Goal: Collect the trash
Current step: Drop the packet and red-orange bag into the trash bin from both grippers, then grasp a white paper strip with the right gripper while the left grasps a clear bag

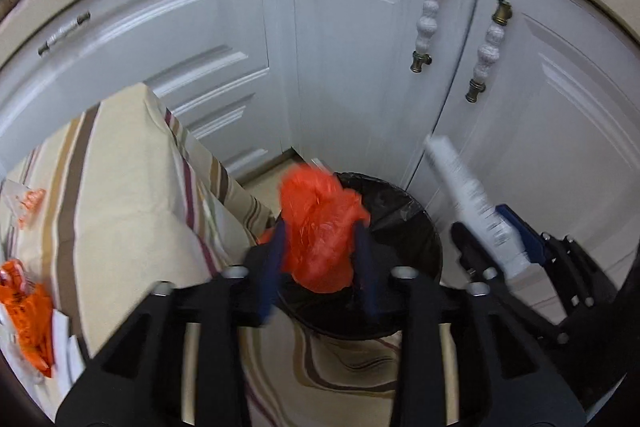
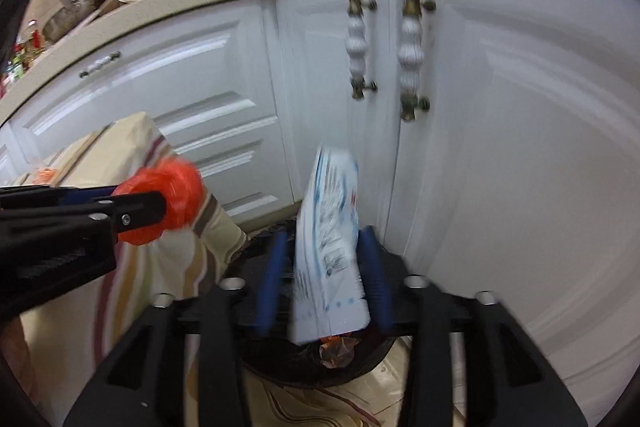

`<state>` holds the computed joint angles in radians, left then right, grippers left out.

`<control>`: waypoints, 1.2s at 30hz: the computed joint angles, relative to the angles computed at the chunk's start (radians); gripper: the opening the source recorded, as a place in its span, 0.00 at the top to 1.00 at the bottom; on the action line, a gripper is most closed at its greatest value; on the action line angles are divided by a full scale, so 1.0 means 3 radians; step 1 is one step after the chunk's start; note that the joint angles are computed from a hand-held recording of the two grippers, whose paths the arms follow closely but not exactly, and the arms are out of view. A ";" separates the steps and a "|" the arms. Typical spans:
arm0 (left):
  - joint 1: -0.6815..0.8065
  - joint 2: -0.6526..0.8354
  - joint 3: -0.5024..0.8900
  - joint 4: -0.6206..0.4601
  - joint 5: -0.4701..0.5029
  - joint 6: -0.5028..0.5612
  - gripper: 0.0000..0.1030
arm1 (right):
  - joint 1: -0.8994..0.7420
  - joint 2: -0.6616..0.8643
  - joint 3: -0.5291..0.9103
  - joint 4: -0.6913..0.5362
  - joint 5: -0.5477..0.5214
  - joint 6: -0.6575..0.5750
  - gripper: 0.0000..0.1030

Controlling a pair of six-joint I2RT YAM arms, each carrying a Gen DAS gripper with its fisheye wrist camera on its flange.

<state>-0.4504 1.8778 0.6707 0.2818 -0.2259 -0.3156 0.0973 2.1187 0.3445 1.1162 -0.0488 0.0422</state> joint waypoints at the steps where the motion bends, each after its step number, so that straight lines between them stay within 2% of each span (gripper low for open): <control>1: 0.0008 0.0036 0.0024 0.0026 -0.0024 -0.0006 0.49 | -0.0036 0.0084 0.0071 -0.0028 -0.0036 0.0017 0.49; 6: 0.0050 0.0045 0.0045 0.0005 0.0015 0.0010 0.49 | -0.0104 0.0187 0.0105 -0.0043 -0.0033 0.0068 0.49; 11: 0.0110 -0.0232 -0.0157 0.0028 0.0008 0.0055 0.49 | -0.0088 0.0042 -0.0021 -0.0116 0.0015 0.0116 0.49; 16: 0.0259 -0.0813 -0.0584 0.0004 0.0047 0.0132 0.48 | 0.0050 -0.0357 -0.0273 -0.0216 0.0070 0.0194 0.49; 22: 0.0627 -0.1733 -0.1142 -0.0206 0.0076 0.0326 0.48 | 0.0677 -0.1010 -0.0533 -0.0469 0.0356 0.0467 0.49; 28: 0.1455 -0.2938 -0.1601 -0.0850 0.0367 0.0750 0.48 | 0.1499 -0.1627 -0.0610 -0.0917 0.0766 0.0750 0.49; 31: 0.2177 -0.3524 -0.1727 -0.1284 0.0715 0.1128 0.48 | 0.1909 -0.1861 -0.0588 -0.1151 0.0982 0.0867 0.49; 36: 0.3475 -0.3996 -0.1811 -0.1730 0.1398 0.1849 0.48 | 0.2491 -0.1885 -0.0430 -0.1394 0.1260 0.1026 0.49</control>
